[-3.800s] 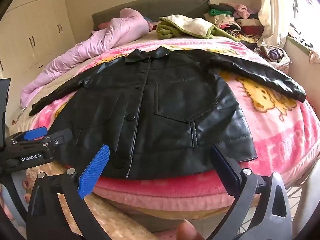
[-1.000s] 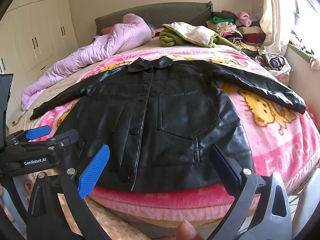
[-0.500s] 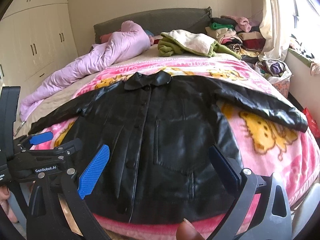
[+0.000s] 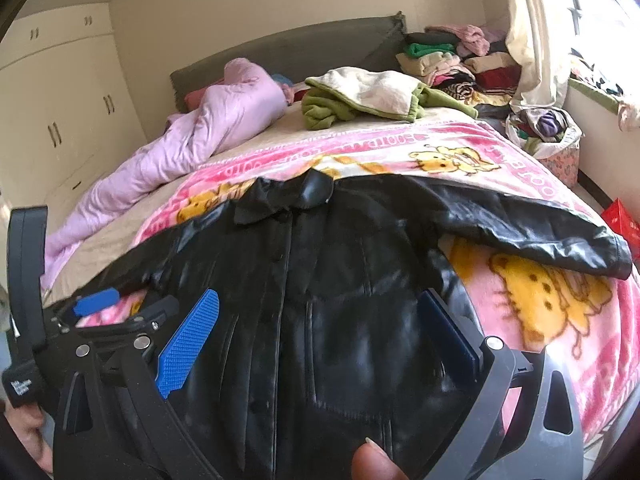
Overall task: Fold large clothes
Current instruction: 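Grasp the jacket sleeve with the right gripper and lift it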
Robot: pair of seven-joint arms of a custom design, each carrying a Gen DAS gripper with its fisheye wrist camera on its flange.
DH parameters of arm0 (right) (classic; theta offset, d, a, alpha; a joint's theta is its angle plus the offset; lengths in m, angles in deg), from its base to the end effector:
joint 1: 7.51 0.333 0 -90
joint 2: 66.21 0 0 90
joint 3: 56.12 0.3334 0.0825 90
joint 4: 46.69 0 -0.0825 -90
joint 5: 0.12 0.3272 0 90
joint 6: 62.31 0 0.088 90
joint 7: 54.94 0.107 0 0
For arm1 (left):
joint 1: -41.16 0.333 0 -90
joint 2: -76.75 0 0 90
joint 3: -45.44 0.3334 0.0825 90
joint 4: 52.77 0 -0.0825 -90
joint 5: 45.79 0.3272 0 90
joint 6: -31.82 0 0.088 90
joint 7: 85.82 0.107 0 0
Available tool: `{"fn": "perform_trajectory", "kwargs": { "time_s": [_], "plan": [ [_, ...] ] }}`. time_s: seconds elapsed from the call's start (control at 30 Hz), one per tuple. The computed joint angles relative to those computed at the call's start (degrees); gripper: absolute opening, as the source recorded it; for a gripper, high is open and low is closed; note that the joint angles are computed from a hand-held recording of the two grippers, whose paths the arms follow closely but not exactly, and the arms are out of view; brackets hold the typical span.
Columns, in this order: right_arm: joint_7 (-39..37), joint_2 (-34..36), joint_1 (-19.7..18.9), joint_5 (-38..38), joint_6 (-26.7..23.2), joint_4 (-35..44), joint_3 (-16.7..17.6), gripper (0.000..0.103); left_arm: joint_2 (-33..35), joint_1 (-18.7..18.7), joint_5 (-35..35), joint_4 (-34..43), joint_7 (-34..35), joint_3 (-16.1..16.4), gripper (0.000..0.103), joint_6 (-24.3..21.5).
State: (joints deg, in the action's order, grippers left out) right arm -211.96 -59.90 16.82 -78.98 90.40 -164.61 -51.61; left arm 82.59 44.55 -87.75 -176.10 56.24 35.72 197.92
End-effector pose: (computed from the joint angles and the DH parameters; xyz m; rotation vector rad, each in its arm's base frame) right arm 0.4693 0.2894 0.4684 -1.3231 1.8739 -0.7545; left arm 0.5479 -0.0178 0.4691 -1.4960 2.1476 -0.8270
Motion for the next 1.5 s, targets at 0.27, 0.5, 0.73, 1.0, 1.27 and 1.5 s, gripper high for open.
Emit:
{"fn": "perform_trajectory", "kwargs": {
  "time_s": [0.27, 0.5, 0.73, 1.0, 1.27, 1.5],
  "plan": [
    [0.2, 2.5, -2.4, 1.2, 3.5, 2.8, -2.4, 0.099, 5.1, -0.4, 6.9, 7.0, -7.4, -0.7, 0.094, -3.2],
    [2.1, 4.1, -4.6, 4.8, 4.7, 3.1, -5.0, 0.099, 9.8, -1.2, 16.3, 12.5, -15.5, -1.5, 0.094, -3.1],
    [1.2, 5.1, -7.3, 9.5, 5.2, 1.8, -7.3, 0.099, 14.3, -1.5, 21.4, 18.7, -21.3, -2.6, 0.094, -5.5],
    [7.4, 4.7, -10.5, 11.9, 7.1, -3.2, -10.7, 0.099, 20.5, -3.4, 27.4, 27.1, -28.5, -2.8, 0.094, -9.7],
    [16.4, 2.9, -14.0, 10.5, 4.1, -8.6, -11.7, 0.099, 24.0, -5.1, 30.0, 30.8, -30.9, -4.1, 0.094, -11.1],
    [24.3, 1.3, -19.0, 9.2, 3.5, -13.8, -12.3, 0.099, 26.0, -6.3, 32.3, 31.8, -29.6, -4.7, 0.094, -9.1]
  ]
}}
